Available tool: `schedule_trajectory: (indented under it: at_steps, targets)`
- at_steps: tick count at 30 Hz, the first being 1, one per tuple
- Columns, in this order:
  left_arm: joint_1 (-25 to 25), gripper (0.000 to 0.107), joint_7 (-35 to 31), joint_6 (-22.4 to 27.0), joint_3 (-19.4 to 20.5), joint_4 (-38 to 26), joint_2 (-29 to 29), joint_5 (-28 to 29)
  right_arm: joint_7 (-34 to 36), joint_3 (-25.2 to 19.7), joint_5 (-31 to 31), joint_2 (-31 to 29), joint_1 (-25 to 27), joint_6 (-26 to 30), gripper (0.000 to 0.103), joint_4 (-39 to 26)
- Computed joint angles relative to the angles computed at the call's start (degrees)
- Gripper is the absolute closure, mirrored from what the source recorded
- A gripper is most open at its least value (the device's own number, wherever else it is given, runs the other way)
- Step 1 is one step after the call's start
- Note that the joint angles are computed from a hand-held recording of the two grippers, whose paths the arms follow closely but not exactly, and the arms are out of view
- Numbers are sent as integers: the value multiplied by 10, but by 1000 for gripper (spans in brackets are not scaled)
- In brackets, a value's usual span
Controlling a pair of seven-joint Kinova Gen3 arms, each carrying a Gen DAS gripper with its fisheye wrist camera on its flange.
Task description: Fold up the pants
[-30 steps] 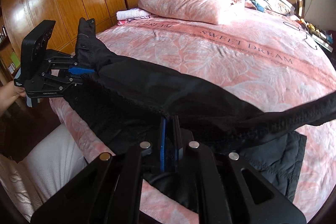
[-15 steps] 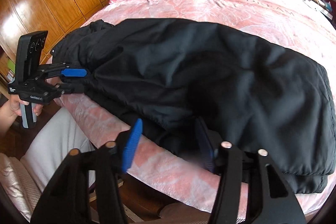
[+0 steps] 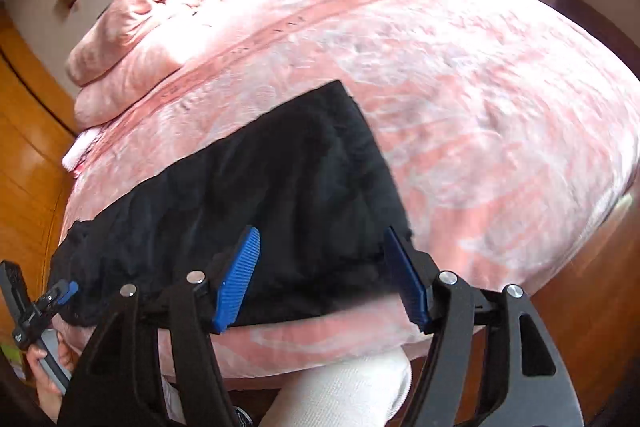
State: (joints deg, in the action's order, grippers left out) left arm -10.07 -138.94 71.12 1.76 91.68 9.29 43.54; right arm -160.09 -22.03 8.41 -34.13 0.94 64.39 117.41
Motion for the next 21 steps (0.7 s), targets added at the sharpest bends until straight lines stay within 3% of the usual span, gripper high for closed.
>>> schedule_trajectory:
  at_steps: [3,7,11,12,13,15,17,21]
  targets:
    - [8,9,15,-1,3,-5,1,-10,-2,55,-44,-37,-43,-37,47,42]
    - [16,9,10,-15,4,1,-10,-27,10,39,-80,-45,-20,-70,47,59]
    - [22,9,18,-10,5,0,-7,-38,19,66,-102,-50,-10,-130,46,94]
    - [22,9,16,-8,5,1,-7,-39,20,71,-104,-48,-5,-140,51,98]
    - [24,9,16,-9,5,2,-7,-43,19,68,-102,-41,4,-140,69,96]
    - [31,9,20,-17,7,5,-8,-56,30,67,-95,-21,8,-130,92,87]
    - [35,9,22,-21,8,7,-6,-63,34,72,-96,-27,-4,-132,97,82]
    - [36,9,17,-34,8,16,-6,-64,37,39,-87,-44,8,-70,97,27]
